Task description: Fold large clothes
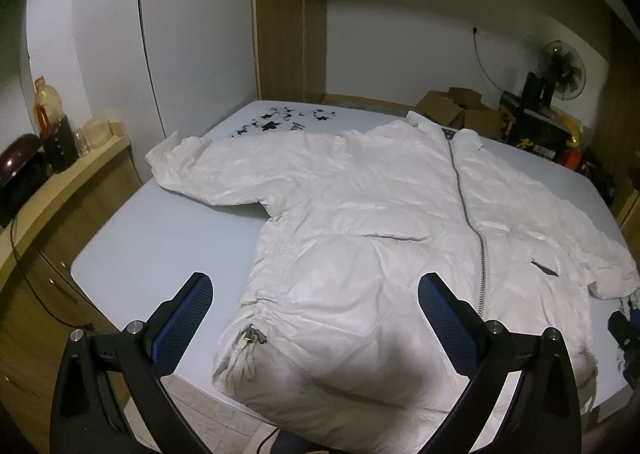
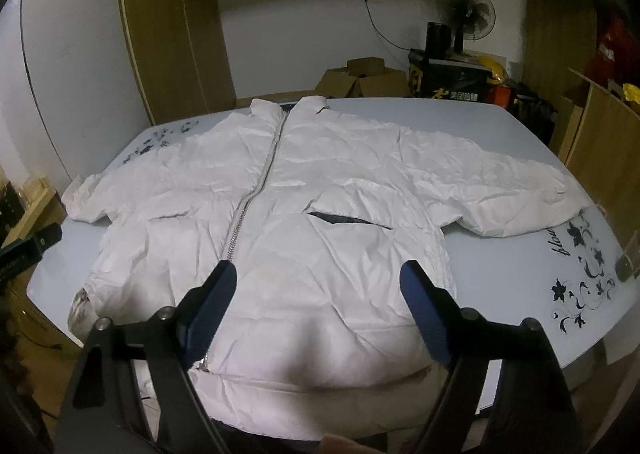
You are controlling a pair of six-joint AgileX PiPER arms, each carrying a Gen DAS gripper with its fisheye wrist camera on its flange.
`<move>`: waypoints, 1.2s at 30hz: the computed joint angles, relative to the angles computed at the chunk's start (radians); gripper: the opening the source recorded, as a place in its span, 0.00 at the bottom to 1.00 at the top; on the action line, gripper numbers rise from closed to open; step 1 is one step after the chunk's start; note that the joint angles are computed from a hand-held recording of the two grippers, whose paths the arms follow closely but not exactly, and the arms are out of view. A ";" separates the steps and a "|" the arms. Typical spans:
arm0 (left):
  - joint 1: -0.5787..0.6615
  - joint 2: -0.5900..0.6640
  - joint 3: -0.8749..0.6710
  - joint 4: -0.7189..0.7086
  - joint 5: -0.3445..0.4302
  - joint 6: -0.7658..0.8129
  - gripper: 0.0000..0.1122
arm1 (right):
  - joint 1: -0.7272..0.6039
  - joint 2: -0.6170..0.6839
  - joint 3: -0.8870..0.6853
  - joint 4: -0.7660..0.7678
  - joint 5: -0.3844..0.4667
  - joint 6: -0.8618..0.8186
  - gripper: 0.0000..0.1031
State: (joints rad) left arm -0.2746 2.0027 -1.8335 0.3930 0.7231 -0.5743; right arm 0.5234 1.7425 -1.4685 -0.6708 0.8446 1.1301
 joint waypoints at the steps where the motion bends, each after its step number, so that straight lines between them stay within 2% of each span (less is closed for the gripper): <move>1: 0.003 0.002 -0.003 -0.007 0.003 0.000 0.92 | 0.000 0.004 -0.004 -0.002 0.007 -0.001 0.81; 6: 0.020 0.012 -0.014 -0.060 0.012 0.038 0.92 | 0.004 0.008 -0.008 -0.023 0.027 0.011 0.82; 15: -0.002 0.013 -0.010 -0.023 0.012 0.042 0.92 | 0.010 0.019 -0.030 -0.044 0.059 0.032 0.82; 23: -0.005 0.009 0.003 -0.015 0.004 0.032 0.92 | 0.016 -0.023 0.011 -0.081 0.012 0.076 0.82; 25: -0.005 0.010 0.001 -0.015 0.006 0.034 0.92 | 0.015 -0.035 0.022 -0.103 -0.013 0.059 0.88; 26: -0.005 0.011 0.001 -0.013 0.005 0.034 0.92 | 0.023 -0.038 0.026 -0.130 -0.007 0.071 1.00; 29: -0.004 0.010 0.001 -0.016 0.006 0.034 0.92 | 0.031 -0.035 0.021 -0.173 0.017 0.091 1.00; 36: -0.013 0.012 0.006 0.005 -0.001 0.019 0.92 | 0.006 -0.029 0.031 -0.131 -0.028 0.056 1.00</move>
